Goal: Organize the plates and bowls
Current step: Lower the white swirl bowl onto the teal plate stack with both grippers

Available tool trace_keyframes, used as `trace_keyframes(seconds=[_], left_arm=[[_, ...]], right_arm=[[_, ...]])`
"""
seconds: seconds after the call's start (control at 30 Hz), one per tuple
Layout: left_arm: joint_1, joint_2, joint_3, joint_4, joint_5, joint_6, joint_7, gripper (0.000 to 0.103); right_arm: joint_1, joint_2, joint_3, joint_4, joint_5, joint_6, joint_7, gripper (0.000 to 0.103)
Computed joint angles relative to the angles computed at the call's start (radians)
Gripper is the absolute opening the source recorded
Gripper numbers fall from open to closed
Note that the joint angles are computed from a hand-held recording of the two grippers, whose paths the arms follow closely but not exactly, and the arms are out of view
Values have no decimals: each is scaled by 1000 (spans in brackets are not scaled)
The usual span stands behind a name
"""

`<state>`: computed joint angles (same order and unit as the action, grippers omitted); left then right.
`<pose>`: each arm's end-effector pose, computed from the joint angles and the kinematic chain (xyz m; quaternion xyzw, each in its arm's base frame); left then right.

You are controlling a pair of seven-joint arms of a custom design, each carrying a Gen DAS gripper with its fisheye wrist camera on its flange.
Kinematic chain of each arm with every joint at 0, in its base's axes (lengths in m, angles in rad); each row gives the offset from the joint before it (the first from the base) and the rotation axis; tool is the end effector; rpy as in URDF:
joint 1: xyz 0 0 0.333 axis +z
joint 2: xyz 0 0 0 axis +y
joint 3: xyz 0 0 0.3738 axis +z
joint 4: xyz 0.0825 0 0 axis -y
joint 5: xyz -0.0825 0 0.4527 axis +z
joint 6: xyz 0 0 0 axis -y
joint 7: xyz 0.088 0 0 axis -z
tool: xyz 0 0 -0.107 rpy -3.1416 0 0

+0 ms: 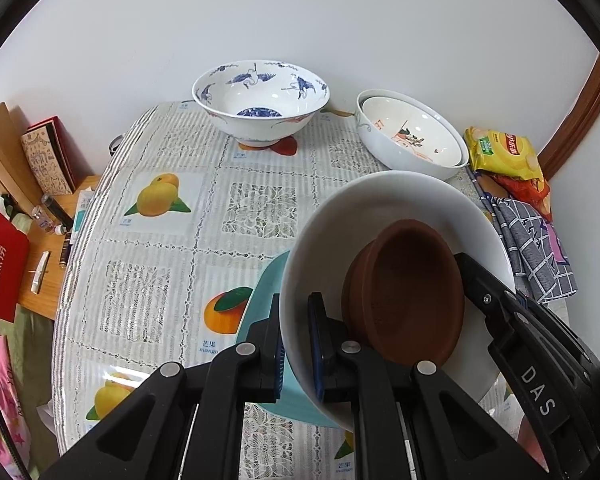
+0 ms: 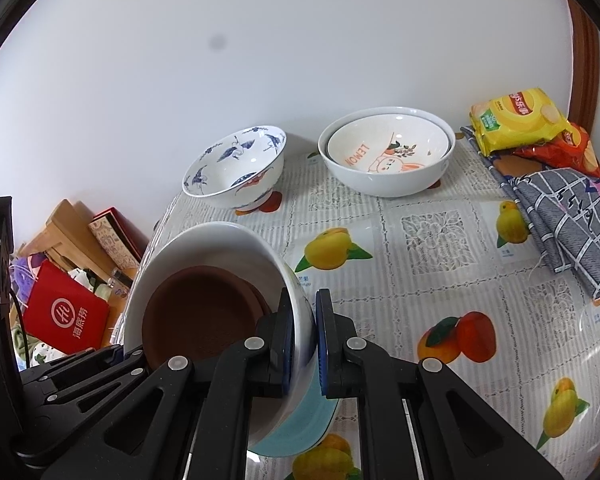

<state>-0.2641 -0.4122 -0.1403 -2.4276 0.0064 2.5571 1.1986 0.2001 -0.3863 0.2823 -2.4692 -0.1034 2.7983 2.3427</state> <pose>0.4587 -0.2027 0.5399 -0.6675 0.6950 -0.2328 0.1312 0.4449 0.2504 0.5285 -0.5979 0.7209 -0.1381 0.3220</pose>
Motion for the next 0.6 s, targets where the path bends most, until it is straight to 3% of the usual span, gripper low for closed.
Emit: trace_keyframes(seconds=[0.6], left_arm=[[13, 51, 7, -24, -21, 4, 13, 11]], right_arm=[[53, 82, -33, 6, 40, 1, -37, 10]])
